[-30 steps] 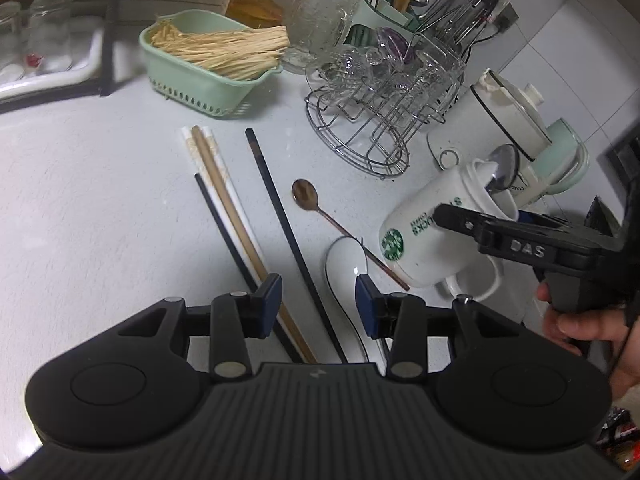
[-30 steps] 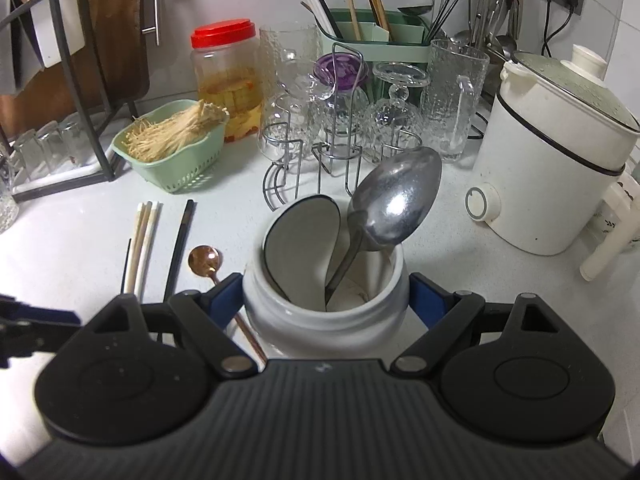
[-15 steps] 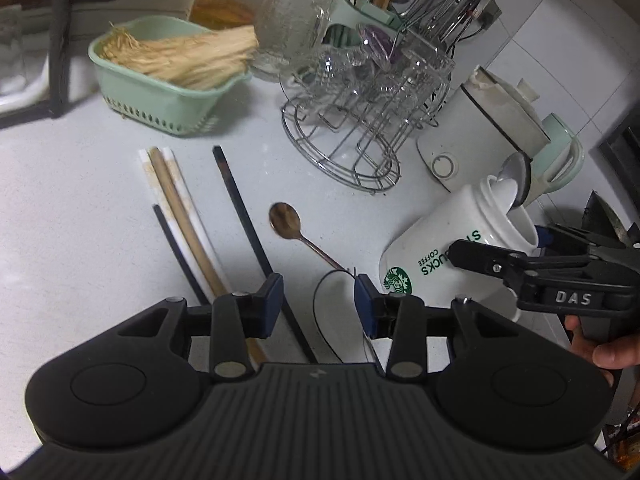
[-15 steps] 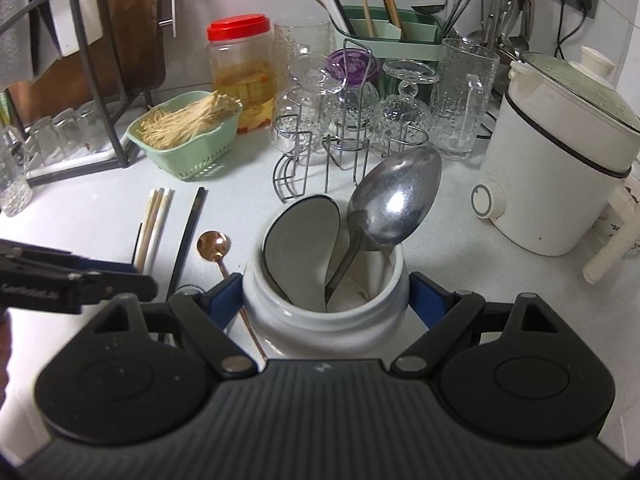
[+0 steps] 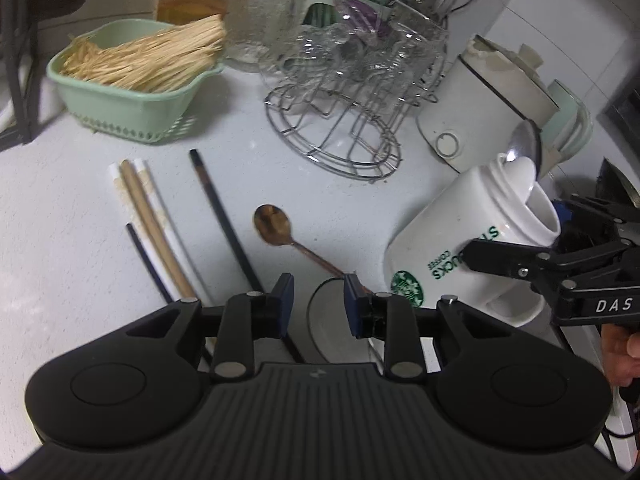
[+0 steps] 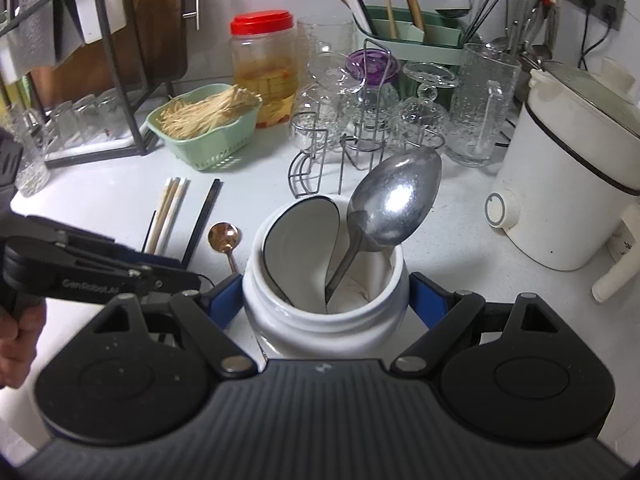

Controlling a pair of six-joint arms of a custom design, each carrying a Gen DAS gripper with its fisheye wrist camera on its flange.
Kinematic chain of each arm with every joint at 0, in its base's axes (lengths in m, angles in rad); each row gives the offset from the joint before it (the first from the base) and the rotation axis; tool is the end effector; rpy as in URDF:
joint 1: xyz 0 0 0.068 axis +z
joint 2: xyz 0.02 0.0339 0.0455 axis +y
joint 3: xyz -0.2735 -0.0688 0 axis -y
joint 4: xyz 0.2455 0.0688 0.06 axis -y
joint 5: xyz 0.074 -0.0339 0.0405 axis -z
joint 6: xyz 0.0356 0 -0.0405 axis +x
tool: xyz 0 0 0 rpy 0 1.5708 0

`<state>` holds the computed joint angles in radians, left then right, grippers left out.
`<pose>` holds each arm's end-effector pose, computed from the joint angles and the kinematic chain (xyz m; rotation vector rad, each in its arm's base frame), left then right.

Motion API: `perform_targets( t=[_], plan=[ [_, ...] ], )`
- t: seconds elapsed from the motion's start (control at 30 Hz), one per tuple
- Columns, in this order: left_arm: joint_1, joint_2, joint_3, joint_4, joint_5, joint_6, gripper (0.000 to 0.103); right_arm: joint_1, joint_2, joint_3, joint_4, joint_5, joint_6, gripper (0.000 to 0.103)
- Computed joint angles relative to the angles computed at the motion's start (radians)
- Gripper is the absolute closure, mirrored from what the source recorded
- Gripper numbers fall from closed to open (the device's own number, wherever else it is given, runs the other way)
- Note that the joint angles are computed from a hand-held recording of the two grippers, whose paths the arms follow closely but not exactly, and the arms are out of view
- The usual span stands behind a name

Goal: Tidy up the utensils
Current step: 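Move the left tool down to a second white ceramic spoon on the counter, then close the left tool on the white ceramic spoon's handle and lift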

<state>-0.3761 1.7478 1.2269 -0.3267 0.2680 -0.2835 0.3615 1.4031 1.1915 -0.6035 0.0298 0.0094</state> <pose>0.3524 -0.1493 0.2314 0.2403 2.4629 -0.6179 0.2830 0.1059 0.3105 -0.4047 2.3555 0.1399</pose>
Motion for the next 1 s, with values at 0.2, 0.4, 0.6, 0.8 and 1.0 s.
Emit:
perform_targets(
  t=[0.2, 0.4, 0.6, 0.8, 1.0],
  plan=[
    [-0.009, 0.039, 0.039, -0.065, 0.005, 0.039, 0.079, -0.010, -0.008, -0.012, 0.014, -0.023, -0.023, 0.013],
    [-0.019, 0.035, 0.038, -0.074, -0.014, 0.044, 0.090, -0.013, -0.014, -0.019, 0.017, -0.029, -0.024, 0.013],
    [-0.028, 0.014, 0.045, -0.094, -0.062, 0.003, 0.097, -0.008, -0.005, -0.006, 0.005, -0.019, -0.021, 0.013],
    [-0.044, -0.026, 0.065, -0.143, -0.117, -0.008, 0.098, 0.003, 0.025, 0.041, -0.044, 0.001, 0.001, 0.013],
    [-0.058, -0.070, 0.078, -0.165, -0.169, -0.027, 0.098, 0.001, 0.027, 0.043, -0.049, 0.002, 0.004, 0.013]
  ],
)
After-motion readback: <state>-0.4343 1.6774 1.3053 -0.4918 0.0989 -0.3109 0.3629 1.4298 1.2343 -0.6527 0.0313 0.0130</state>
